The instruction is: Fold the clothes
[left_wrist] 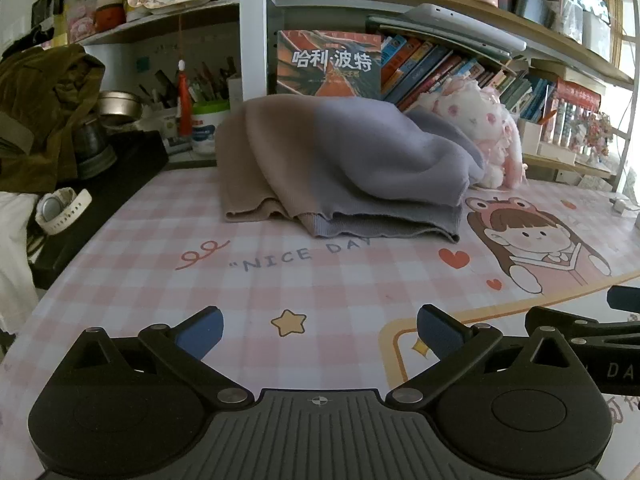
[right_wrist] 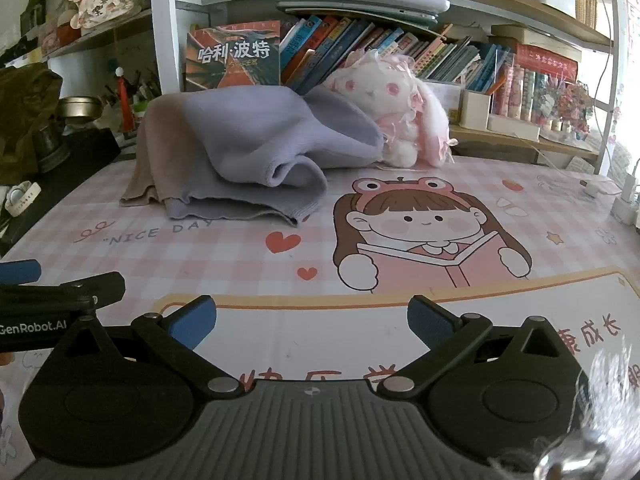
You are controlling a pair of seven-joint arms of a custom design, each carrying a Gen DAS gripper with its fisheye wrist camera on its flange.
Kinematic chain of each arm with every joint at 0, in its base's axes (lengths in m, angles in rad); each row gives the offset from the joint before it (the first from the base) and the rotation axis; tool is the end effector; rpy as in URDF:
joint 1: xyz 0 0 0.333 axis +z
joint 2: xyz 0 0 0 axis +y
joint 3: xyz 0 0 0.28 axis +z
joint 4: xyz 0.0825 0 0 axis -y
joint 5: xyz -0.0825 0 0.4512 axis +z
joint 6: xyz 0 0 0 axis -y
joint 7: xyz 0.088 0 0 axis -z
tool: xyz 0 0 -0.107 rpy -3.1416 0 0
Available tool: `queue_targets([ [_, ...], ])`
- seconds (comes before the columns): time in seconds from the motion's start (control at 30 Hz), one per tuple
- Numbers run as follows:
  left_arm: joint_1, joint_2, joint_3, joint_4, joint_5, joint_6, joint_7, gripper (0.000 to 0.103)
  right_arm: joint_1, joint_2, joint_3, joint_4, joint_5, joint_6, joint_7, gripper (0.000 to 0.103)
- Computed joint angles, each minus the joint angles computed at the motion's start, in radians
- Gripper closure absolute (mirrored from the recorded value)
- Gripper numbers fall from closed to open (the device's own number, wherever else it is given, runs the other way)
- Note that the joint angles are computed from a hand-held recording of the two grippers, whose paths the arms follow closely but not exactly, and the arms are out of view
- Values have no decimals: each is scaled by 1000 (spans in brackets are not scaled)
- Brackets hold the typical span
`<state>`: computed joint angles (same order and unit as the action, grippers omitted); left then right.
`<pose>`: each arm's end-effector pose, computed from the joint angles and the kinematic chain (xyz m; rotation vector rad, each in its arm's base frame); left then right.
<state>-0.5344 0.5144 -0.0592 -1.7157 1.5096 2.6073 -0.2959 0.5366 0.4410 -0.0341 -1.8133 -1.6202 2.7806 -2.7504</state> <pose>0.5916 -0.4212 0.2434 -1.6678 1.5899 -0.8321 0.5883 0.3752 0.2450 -1.6266 1.6312 -0.8053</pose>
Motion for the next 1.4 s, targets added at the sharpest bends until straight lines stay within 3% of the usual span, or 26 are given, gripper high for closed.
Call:
queue_targets([
  [1.4, 1, 5, 5, 5, 12, 21, -3, 0, 0, 10, -9, 9, 30, 28, -42, 0],
])
